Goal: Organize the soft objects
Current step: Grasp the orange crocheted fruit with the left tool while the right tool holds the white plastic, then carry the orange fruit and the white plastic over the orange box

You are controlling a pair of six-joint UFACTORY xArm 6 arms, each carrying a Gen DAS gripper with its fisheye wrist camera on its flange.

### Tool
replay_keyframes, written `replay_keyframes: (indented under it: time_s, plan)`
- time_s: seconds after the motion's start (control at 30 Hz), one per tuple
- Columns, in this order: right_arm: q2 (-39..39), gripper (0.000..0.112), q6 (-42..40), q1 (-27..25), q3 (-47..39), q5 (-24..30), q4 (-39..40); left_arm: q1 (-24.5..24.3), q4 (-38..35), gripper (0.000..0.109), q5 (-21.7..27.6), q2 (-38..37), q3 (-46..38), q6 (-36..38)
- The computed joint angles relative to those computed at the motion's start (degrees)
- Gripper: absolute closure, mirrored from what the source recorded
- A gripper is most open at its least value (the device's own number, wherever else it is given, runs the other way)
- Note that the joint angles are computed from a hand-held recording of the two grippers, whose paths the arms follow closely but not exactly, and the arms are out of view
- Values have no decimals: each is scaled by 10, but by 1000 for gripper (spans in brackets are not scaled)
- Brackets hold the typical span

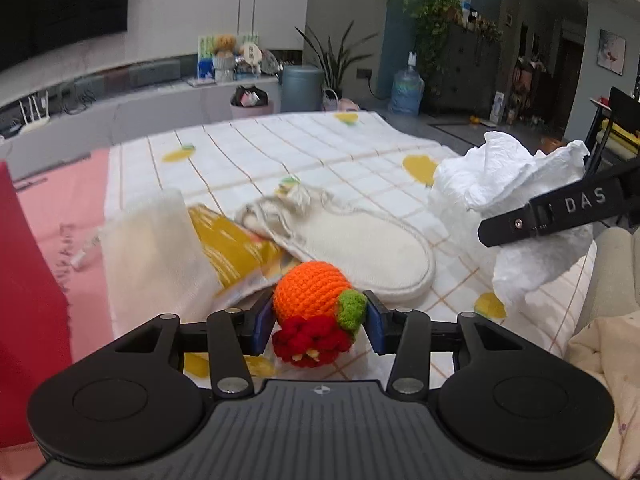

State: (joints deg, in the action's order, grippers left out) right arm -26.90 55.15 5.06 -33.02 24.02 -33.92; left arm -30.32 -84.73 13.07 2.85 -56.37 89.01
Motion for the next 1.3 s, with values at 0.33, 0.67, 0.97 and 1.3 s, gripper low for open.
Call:
replay_keyframes:
  time_s: [0.33, 0.67, 0.97, 1.3]
  plan:
    - [-43, 88, -37, -21, 60, -191, 128, 34, 22, 56, 35, -100, 45, -21]
    - [-56, 89, 84, 59, -23, -177, -10, 140, 119, 56, 97, -224, 88, -119]
    - [37, 89, 190, 226, -212, -69, -156, 324, 193, 56, 194, -261, 46, -204]
    - [300, 89, 4, 342, -511, 36, -40, 444, 170, 56, 205, -192, -28, -215]
